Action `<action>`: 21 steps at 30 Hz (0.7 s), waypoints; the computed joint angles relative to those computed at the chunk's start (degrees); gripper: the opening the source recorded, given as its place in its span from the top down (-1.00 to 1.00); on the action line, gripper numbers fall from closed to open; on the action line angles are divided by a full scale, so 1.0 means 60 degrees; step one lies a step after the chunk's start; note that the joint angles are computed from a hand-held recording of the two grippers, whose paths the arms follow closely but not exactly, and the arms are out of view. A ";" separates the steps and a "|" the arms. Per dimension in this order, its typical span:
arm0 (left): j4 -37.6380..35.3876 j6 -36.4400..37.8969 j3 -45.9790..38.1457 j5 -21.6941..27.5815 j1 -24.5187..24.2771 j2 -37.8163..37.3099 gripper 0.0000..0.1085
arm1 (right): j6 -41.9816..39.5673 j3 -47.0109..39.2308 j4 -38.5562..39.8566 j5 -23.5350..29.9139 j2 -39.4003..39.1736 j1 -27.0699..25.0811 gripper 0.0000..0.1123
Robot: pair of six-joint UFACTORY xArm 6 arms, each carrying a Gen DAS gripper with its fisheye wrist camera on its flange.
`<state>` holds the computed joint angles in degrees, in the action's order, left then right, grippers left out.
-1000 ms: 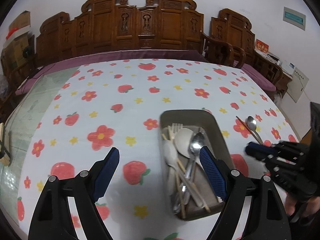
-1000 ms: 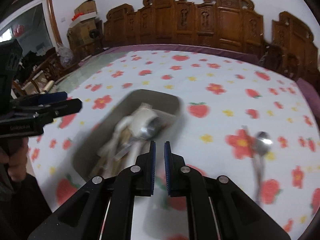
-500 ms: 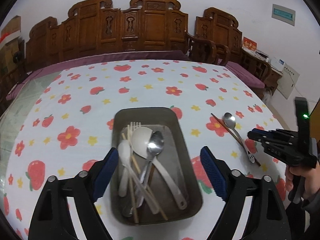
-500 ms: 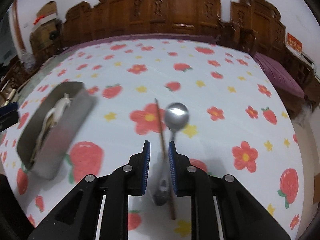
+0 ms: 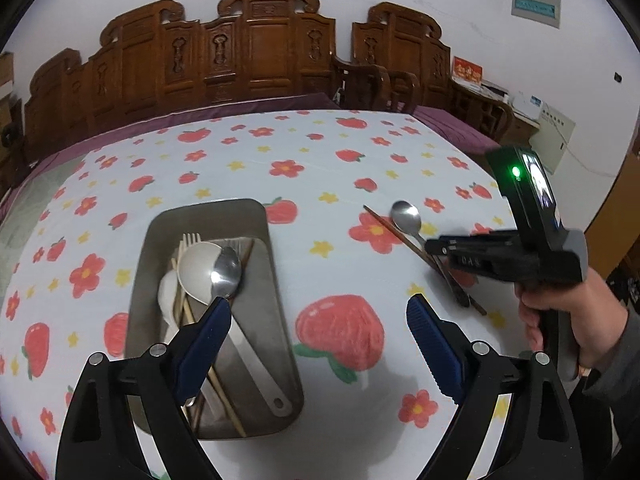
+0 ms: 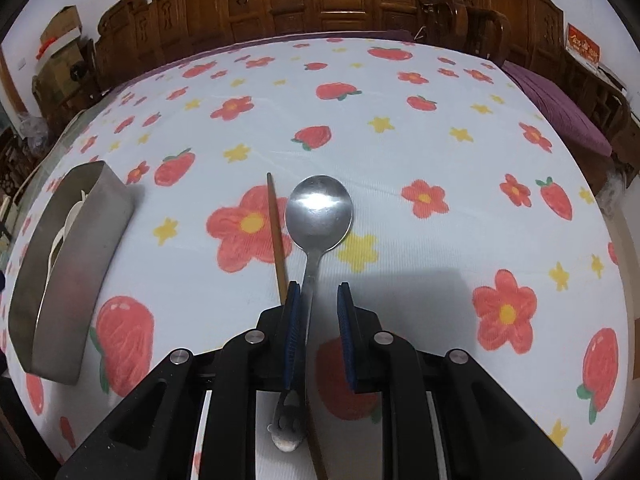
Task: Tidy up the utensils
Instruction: 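Return the right tool to the pile and grasp the last metal spoon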
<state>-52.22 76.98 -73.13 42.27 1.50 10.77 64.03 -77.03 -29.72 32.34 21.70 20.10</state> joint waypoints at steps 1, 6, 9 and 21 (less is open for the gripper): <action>0.0004 0.0021 0.0064 -0.0023 -0.0023 -0.0029 -0.58 | -0.0056 -0.0031 0.0032 0.0024 0.0020 -0.0005 0.63; -0.0016 0.0103 0.0267 -0.0160 -0.0099 -0.0149 -0.58 | -0.0576 -0.0339 0.0333 0.0453 0.0149 0.0042 0.63; -0.0074 0.0165 0.0391 -0.0196 -0.0135 -0.0230 -0.58 | -0.0855 -0.0600 0.0582 0.0659 0.0284 0.0050 0.63; -0.0085 0.0435 0.0907 -0.0455 -0.0355 -0.0569 -0.58 | -0.1008 -0.0863 0.1142 0.0450 0.0525 -0.0110 0.63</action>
